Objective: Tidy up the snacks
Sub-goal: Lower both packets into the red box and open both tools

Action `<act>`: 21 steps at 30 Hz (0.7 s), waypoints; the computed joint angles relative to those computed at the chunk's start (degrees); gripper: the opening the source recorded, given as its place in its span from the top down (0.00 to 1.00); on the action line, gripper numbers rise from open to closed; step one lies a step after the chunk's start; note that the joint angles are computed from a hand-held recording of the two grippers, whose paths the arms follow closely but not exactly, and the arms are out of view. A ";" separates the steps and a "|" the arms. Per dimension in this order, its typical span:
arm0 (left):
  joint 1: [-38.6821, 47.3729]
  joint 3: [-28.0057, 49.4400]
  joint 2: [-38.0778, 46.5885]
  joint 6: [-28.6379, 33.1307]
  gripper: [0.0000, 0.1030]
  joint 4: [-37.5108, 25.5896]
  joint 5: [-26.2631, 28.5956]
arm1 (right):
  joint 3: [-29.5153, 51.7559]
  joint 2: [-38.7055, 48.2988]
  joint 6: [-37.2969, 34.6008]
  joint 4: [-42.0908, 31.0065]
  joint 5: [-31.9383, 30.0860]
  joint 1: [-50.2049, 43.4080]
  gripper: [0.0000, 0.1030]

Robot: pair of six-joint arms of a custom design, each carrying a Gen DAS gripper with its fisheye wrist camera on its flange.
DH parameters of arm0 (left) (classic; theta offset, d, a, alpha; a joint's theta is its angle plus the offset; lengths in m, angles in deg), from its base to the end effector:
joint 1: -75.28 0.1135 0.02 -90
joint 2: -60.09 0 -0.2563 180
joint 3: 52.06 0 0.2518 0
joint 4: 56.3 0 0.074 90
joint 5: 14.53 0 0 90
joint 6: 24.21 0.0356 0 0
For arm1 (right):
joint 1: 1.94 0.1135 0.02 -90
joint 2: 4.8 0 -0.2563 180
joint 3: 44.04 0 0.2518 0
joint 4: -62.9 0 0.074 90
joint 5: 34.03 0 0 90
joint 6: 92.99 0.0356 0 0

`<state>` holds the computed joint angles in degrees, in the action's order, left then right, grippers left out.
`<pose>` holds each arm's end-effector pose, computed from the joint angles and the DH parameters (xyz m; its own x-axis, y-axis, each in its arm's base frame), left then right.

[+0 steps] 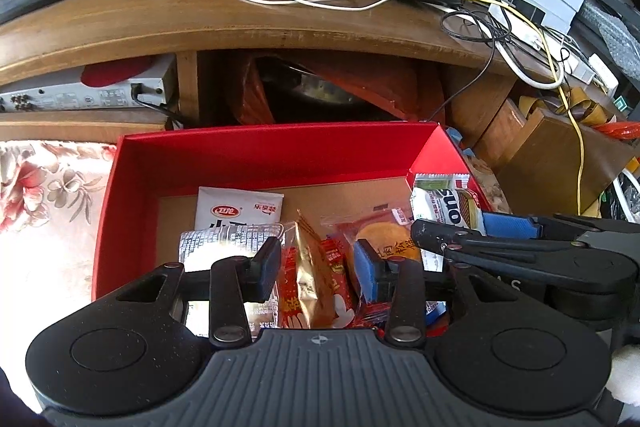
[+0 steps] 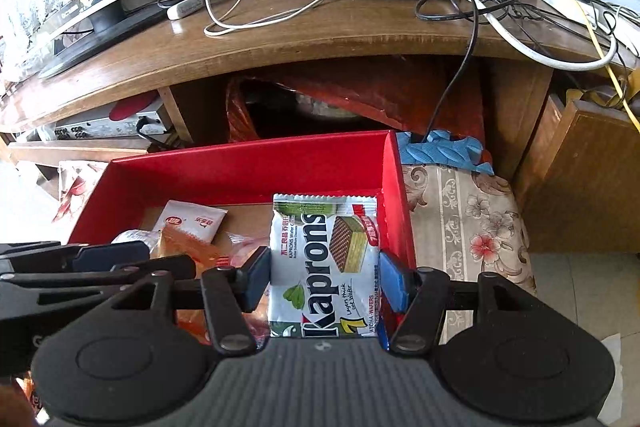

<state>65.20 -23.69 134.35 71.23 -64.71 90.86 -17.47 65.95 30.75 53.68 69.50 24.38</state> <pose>0.1844 -0.0424 0.0914 -0.7655 0.2289 -0.6013 0.3956 0.9045 -0.1592 0.1658 0.0727 0.0928 -0.7684 0.2224 -0.6001 0.1452 0.9738 0.1750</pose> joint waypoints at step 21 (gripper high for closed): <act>4.99 -1.45 -14.36 1.57 0.31 -9.63 5.58 | -0.30 -11.97 3.99 -10.65 7.17 7.17 0.46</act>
